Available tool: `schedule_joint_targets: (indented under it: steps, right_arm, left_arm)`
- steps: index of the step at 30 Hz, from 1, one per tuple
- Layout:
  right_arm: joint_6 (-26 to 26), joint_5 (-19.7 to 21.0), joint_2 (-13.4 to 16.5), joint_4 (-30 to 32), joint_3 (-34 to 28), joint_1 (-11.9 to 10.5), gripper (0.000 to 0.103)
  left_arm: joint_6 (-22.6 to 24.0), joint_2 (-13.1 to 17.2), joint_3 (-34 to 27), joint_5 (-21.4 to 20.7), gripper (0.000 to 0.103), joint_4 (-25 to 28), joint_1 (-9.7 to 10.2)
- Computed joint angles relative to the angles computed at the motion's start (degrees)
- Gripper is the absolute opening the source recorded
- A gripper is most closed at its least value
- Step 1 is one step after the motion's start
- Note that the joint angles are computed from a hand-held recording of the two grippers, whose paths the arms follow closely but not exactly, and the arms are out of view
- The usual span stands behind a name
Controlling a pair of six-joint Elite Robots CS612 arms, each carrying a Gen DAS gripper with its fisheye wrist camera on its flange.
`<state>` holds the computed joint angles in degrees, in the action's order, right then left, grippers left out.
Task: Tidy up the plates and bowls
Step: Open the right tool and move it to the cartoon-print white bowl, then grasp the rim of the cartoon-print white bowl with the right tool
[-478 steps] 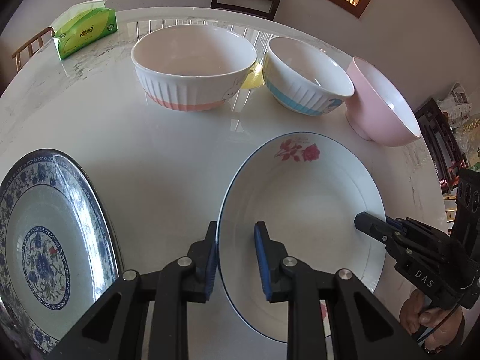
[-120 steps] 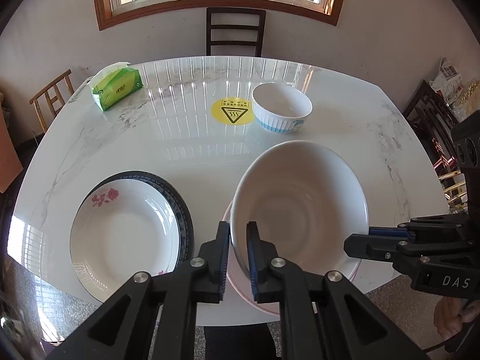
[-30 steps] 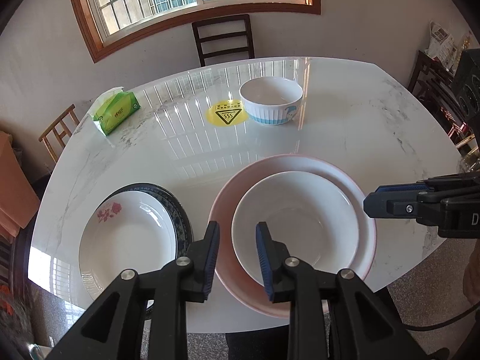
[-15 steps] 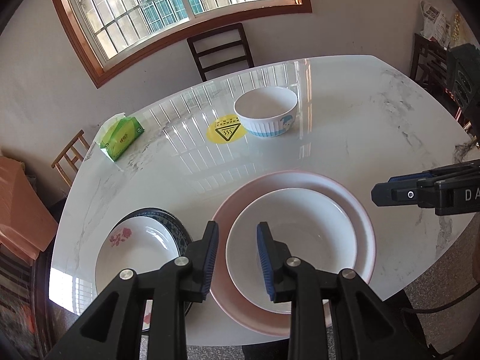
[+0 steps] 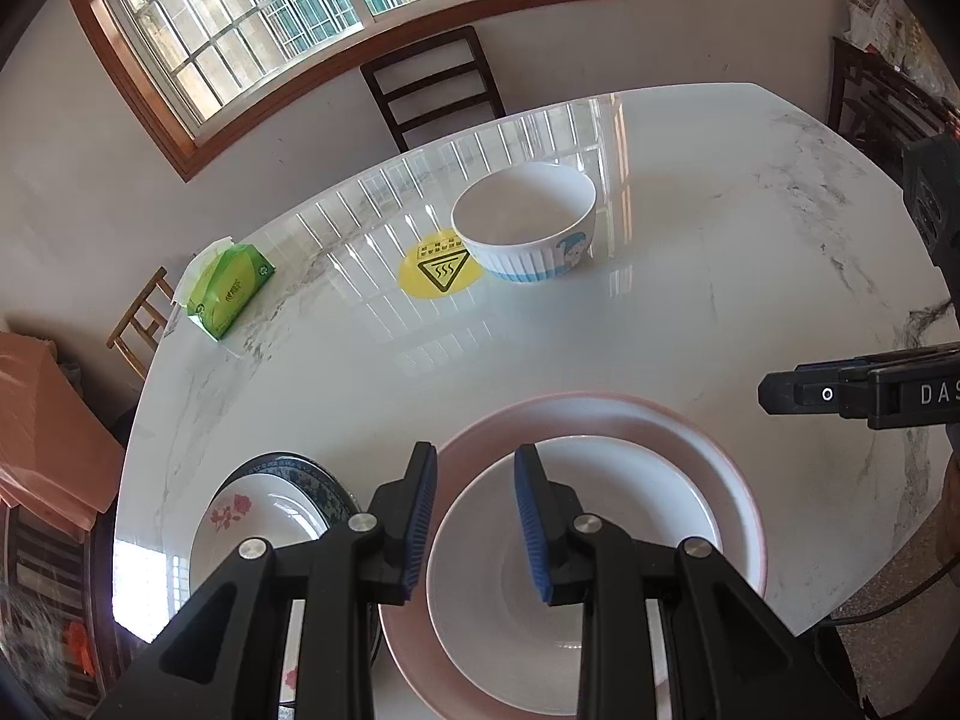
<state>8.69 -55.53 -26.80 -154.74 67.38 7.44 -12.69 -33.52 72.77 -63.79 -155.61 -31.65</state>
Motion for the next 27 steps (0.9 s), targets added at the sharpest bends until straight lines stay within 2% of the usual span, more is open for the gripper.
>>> schedule_joint_targets:
  steps: [8, 13, 17, 21, 25, 27]
  right_arm:
    - [0.43, 0.07, 2.38, 2.43, -3.85, -0.79, 0.058]
    - [-0.12, -0.56, 3.98, 4.47, -6.93, -0.78, 0.058]
    - [-0.86, -0.88, 5.09, 5.69, -9.9, -0.66, 0.058]
    - [-1.13, -1.1, 5.96, 5.76, -13.07, -0.37, 0.06]
    - [-1.5, -2.44, 7.22, 6.02, -17.06, -0.02, 0.06]
    - [-1.57, -3.02, 8.2, 6.9, -19.76, 0.21, 0.061]
  left_arm:
    - [-0.78, 2.76, -6.71, -0.78, 0.027, 6.07, 1.05]
    - [-1.86, 4.68, -11.92, -3.68, 0.027, 10.95, 2.24]
    - [-4.0, 7.05, -18.03, -9.47, 0.027, 16.39, 4.01]
    - [-5.42, 10.03, -24.57, -12.49, 0.027, 21.18, 5.25]
    - [-7.24, 13.8, -32.15, -20.31, 0.027, 25.64, 7.25]
    - [-8.93, 15.72, -35.73, -22.91, 0.027, 27.26, 8.05]
